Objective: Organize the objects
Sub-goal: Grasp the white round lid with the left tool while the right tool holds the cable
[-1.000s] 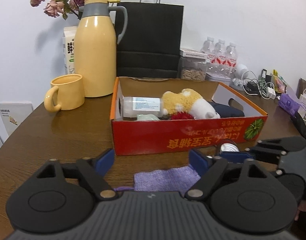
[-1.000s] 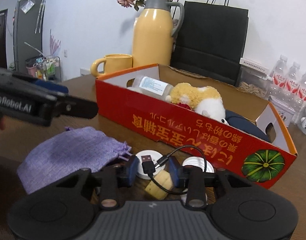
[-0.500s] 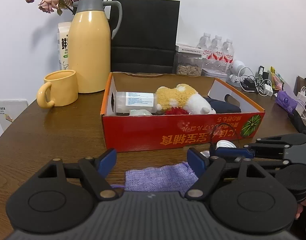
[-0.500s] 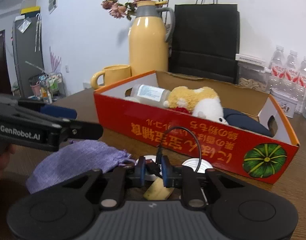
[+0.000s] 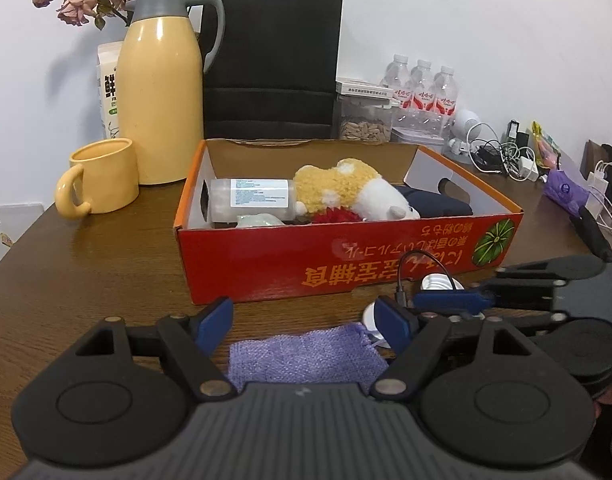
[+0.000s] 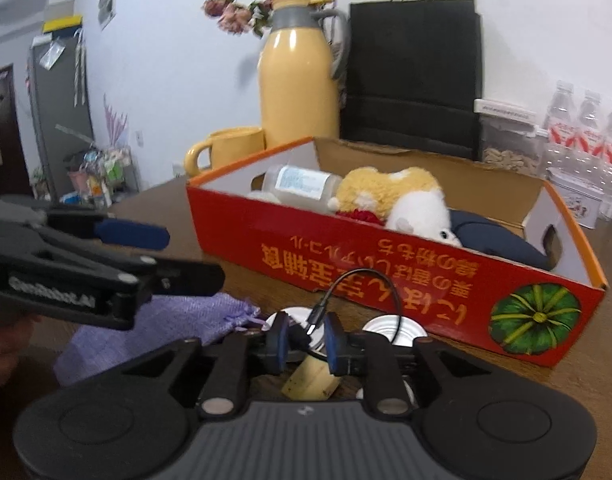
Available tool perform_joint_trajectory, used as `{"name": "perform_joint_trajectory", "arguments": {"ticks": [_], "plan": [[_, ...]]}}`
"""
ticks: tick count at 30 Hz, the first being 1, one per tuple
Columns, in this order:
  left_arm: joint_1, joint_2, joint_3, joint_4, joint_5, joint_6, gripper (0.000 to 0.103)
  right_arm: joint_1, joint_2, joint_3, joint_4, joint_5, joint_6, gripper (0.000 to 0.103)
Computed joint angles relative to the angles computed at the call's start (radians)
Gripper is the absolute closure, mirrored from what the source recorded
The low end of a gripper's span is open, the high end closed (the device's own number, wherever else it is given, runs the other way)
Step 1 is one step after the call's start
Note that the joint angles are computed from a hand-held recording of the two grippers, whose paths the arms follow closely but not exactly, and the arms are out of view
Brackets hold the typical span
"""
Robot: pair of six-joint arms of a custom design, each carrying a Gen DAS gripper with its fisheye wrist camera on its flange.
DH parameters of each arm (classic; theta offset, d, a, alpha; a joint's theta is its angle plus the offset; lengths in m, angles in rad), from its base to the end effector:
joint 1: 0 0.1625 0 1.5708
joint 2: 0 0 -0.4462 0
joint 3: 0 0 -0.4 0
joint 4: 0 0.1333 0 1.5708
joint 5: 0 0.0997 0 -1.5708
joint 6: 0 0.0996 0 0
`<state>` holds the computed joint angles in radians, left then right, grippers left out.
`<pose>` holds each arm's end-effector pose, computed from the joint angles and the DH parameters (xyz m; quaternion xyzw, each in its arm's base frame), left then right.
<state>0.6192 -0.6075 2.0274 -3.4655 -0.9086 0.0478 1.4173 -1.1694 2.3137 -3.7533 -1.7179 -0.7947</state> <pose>-0.3359 -0.4783 -0.0025 0.3733 0.8434 -0.3381 0.1871 0.0446 -0.4879 0.2449 0.2383 -0.8333 0.4111 0.2826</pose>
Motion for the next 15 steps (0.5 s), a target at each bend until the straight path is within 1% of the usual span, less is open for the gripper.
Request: {"name": "perform_joint_trajectory", "arguments": {"ticks": [1,2,4,5,7,9,10,12,15], "plan": [[0.0,0.001,0.0,0.0,-0.001,0.005,0.023,0.002,0.004,-0.007,0.007,-0.001,-0.014,0.084],[0.001,0.001,-0.001,0.003,-0.002,0.009,0.023,0.006,0.008,-0.015,0.016,-0.009,-0.027,0.082],[0.004,0.002,-0.006,0.016,-0.002,0.011,0.025,0.004,0.008,-0.019,0.028,-0.009,-0.026,0.082],[0.006,0.004,-0.012,0.024,-0.004,0.015,0.026,0.0,0.001,-0.016,0.036,-0.001,-0.02,0.082],[0.011,0.009,-0.029,0.047,-0.01,0.025,0.032,-0.012,-0.013,-0.013,0.055,0.02,0.009,0.083],[0.019,0.016,-0.049,0.07,-0.033,0.036,0.034,-0.024,-0.024,-0.013,0.075,0.039,0.046,0.084],[0.023,0.02,-0.062,0.094,-0.043,0.038,0.04,-0.028,-0.028,-0.013,0.083,0.047,0.058,0.084],[0.031,0.028,-0.083,0.127,-0.051,0.034,0.047,-0.033,-0.033,-0.012,0.09,0.056,0.075,0.086],[0.047,0.033,-0.112,0.196,-0.076,0.021,0.053,-0.035,-0.035,-0.012,0.092,0.061,0.084,0.086]]}}
